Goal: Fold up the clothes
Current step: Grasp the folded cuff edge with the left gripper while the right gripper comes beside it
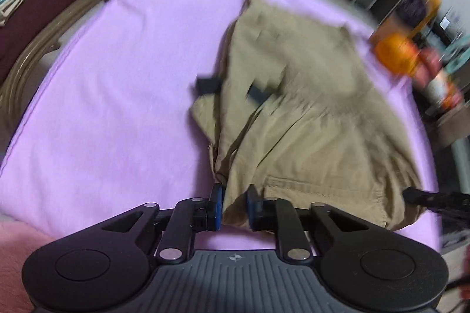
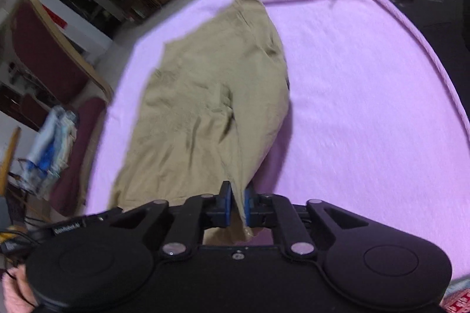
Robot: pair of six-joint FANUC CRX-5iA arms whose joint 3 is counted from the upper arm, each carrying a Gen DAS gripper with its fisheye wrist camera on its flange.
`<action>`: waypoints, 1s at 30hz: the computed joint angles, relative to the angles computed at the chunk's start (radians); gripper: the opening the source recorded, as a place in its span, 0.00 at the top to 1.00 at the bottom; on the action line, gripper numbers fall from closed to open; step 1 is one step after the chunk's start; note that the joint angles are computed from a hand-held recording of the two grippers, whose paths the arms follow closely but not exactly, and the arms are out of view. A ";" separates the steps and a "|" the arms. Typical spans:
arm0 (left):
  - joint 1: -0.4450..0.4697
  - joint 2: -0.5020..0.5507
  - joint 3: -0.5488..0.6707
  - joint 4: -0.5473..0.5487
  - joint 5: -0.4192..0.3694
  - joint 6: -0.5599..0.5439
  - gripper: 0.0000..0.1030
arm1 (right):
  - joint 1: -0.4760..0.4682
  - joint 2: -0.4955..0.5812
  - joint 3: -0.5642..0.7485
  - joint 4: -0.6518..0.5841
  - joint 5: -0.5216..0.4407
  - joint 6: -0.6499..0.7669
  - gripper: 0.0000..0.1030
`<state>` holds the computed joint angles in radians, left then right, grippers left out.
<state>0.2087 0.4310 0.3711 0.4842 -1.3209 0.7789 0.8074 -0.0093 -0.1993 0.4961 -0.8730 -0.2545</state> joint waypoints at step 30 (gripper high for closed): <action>-0.189 0.188 0.191 0.097 0.086 -0.189 0.83 | -0.326 0.206 0.134 -0.407 0.540 0.537 0.78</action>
<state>0.0196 0.6188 0.5624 0.5810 -1.2353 0.5903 0.4812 0.1970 -0.0651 0.0891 -0.3329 0.2821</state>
